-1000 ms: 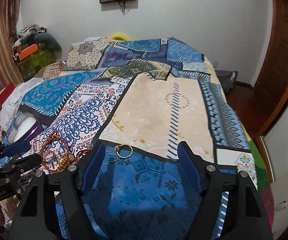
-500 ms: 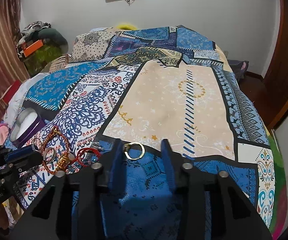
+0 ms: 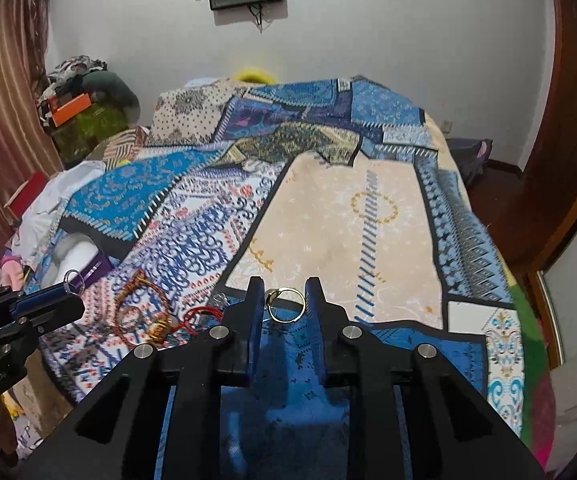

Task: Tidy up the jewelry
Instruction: 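Grasp the silver pendant with the left gripper while the right gripper grasps the gold ring, then carry both pieces over the purple heart tin and open both grippers to drop them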

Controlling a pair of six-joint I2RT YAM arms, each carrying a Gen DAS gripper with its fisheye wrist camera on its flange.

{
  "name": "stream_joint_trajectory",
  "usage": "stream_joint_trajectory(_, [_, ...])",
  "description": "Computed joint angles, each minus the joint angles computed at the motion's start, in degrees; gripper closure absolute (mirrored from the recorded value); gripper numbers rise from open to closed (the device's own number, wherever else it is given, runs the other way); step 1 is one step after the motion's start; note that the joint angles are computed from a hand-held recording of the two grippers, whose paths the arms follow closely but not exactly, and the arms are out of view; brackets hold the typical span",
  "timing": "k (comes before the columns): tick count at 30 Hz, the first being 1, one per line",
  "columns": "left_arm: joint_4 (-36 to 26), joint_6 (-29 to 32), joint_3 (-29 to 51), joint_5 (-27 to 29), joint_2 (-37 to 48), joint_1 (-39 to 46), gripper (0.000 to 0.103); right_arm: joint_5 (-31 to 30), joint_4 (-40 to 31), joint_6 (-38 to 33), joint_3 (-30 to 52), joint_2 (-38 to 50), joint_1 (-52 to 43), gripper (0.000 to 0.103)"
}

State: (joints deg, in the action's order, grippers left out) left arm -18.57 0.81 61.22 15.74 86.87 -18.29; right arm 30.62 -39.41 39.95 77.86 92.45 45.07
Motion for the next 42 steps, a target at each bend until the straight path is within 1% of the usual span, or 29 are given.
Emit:
stream_joint_trajectory(9, [-0.5, 1.0, -0.2, 0.2, -4.9, 3.5, 0.088, 4.9, -2.9, -0.8, 7.1, 1.6, 3.9, 0.084])
stream_joint_trajectory(16, [0.4, 1.2, 0.0, 1.4, -7.1, 8.1, 0.087, 6.8, -2.8, -3.4, 14.2, 5.7, 6.2, 0.084])
stream_joint_trajectory(20, [1.1, 2.1, 0.5, 2.7, -7.6, 11.4, 0.087, 6.7, -2.0, -5.2, 18.4, 8.6, 7.1, 0.084])
stream_joint_trajectory(26, [2.1, 3.5, 2.1, 4.6, -6.0, 15.8, 0.087, 4.9, -0.8, -8.4, 27.0, 15.4, 8.1, 0.084])
stream_joint_trajectory(27, [2.2, 4.0, 2.2, 4.9, -5.7, 16.4, 0.087, 4.7, -0.8, -8.7, 27.8, 16.0, 8.3, 0.084])
stream_joint_trajectory(33, [2.2, 6.8, 3.3, 7.5, -2.3, 19.7, 0.088, 1.2, -2.3, -11.3, 38.6, 24.6, 8.5, 0.084])
stream_joint_trajectory(39, [1.2, 7.5, 4.9, 9.3, 3.9, 21.0, 0.088, -2.9, -5.9, -10.6, 47.6, 32.1, 8.2, 0.084])
stream_joint_trajectory(42, [0.8, 8.0, 5.4, 10.0, 6.8, 21.1, 0.088, -6.2, -7.5, -9.3, 51.4, 36.1, 7.6, 0.084])
